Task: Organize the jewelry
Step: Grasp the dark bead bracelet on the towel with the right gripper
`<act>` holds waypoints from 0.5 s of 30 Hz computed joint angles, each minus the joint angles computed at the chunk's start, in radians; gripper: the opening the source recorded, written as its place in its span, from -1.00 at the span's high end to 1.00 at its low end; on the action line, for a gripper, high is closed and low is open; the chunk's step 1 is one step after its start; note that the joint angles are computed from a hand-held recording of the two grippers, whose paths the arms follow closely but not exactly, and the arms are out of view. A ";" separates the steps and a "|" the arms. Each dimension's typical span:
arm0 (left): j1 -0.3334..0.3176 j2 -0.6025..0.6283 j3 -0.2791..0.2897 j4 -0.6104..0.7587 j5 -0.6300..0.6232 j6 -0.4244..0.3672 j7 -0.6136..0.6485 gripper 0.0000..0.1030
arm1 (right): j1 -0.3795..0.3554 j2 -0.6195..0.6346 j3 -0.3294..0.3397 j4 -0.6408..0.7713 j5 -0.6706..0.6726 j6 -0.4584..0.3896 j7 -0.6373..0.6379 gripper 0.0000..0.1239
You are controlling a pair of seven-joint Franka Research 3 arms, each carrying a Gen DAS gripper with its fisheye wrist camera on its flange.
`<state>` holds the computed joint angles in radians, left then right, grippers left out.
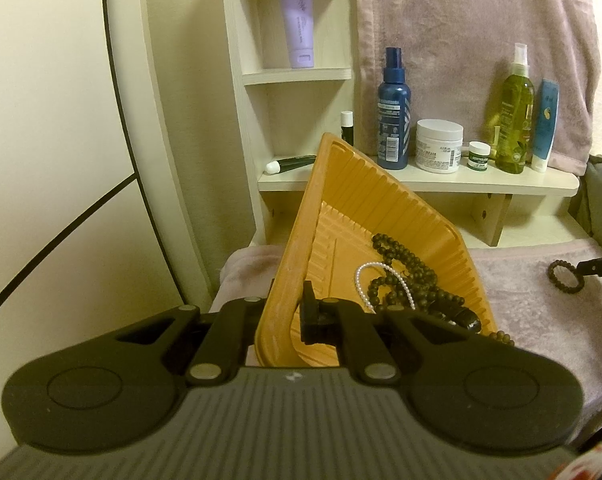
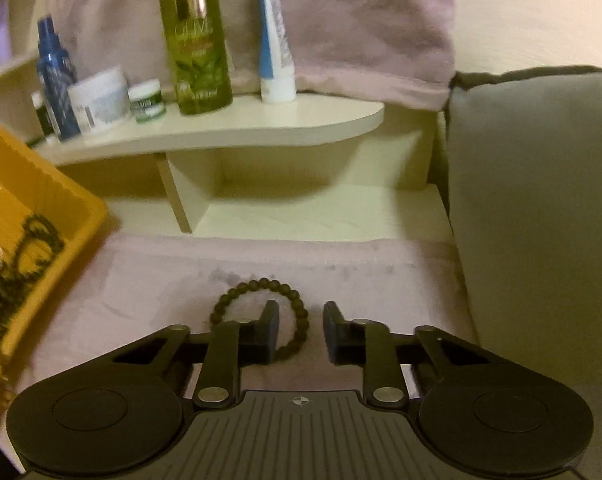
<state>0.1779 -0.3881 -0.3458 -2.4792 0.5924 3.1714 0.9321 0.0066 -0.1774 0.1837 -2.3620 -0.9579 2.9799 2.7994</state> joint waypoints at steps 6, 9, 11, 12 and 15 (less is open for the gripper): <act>-0.004 -0.001 0.004 -0.001 0.001 -0.001 -0.001 0.88 | 0.028 0.034 -0.018 0.017 0.008 -0.031 -0.051 0.81; -0.004 -0.001 0.005 -0.001 0.001 -0.002 -0.001 0.88 | 0.041 0.029 -0.026 0.013 -0.015 -0.043 -0.046 0.89; -0.005 0.000 0.007 -0.002 0.000 0.000 -0.001 0.88 | 0.050 0.017 -0.028 0.005 -0.005 -0.049 -0.045 0.89; -0.006 0.000 0.007 -0.002 -0.001 0.000 -0.001 0.88 | 0.050 0.008 -0.025 0.001 -0.011 -0.051 -0.039 0.89; -0.002 0.001 0.005 -0.002 0.000 0.001 -0.002 0.88 | 0.041 -0.026 -0.010 -0.017 -0.039 -0.045 -0.021 0.89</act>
